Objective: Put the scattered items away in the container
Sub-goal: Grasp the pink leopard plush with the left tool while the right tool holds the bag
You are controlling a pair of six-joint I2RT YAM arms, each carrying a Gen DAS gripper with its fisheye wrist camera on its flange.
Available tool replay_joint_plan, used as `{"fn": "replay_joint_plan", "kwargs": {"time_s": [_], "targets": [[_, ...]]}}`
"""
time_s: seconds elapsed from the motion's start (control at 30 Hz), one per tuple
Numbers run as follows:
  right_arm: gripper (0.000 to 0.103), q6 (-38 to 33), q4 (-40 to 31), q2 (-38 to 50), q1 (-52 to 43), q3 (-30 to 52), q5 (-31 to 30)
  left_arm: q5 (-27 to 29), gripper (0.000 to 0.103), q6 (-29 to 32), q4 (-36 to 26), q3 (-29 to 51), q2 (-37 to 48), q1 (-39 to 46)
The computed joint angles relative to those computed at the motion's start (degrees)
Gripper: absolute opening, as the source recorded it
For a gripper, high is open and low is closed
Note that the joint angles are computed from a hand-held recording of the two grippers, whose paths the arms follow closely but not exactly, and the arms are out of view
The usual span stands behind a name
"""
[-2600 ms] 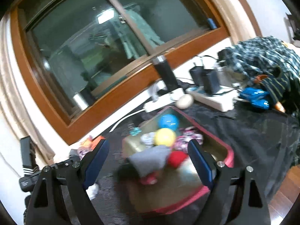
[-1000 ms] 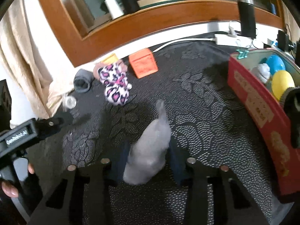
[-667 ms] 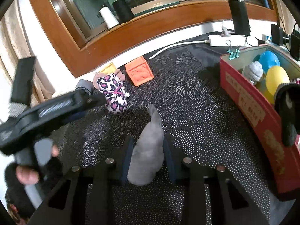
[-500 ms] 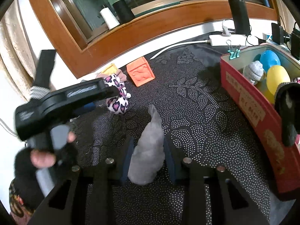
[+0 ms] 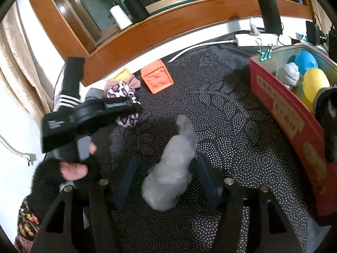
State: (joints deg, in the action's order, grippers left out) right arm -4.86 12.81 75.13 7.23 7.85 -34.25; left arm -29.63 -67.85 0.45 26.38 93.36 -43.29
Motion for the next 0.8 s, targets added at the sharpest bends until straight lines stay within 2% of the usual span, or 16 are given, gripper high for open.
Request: {"fn": "replay_joint_plan", "kwargs": {"time_s": [0.1, 0.17, 0.23, 0.3, 0.33, 0.47, 0.67, 0.73, 0.8], "targets": [[0.064, 0.5, 1.4, 1.5, 0.4, 0.3, 0.7, -3.3, 0.035, -2.1, -4.0, -0.3, -3.3, -2.7], [0.060, 0.4, 1.8, 2.1, 0.8, 0.4, 0.9, -5.1, 0.035, -3.9, -6.9, -1.1, -7.1, -4.9], [0.046, 0.0, 2.1, 3.3, 2.2, 0.8, 1.7, -7.8, 0.035, -6.9, -11.8, -1.2, -11.0, -8.3], [0.037, -0.3, 2.5, 3.8, 3.5, 0.8, 2.9, -10.2, 0.035, -10.2, -16.5, -0.9, -13.8, -12.0], [0.035, -0.3, 2.8, 3.6, 3.8, 0.6, 3.3, -11.6, 0.035, -12.7, -19.7, -0.6, -15.3, -14.4], [0.034, -0.4, 4.2, 2.5, 2.8, -0.4, 2.6, -14.7, 0.035, -20.4, -28.8, 0.6, -19.4, -21.4], [0.034, 0.6, 5.1, -0.9, -1.2, -2.0, 0.4, -18.7, 0.035, -36.5, -43.1, 3.6, -20.5, -33.6], [0.034, 0.0, 2.5, -4.4, -4.0, -2.5, -1.1, -19.2, 0.035, -40.8, -46.6, 5.1, -19.4, -36.9], [0.034, -2.0, -3.2, -9.7, -8.2, -2.5, -3.9, -19.3, 0.035, -41.8, -47.5, 6.4, -18.0, -38.1]]}}
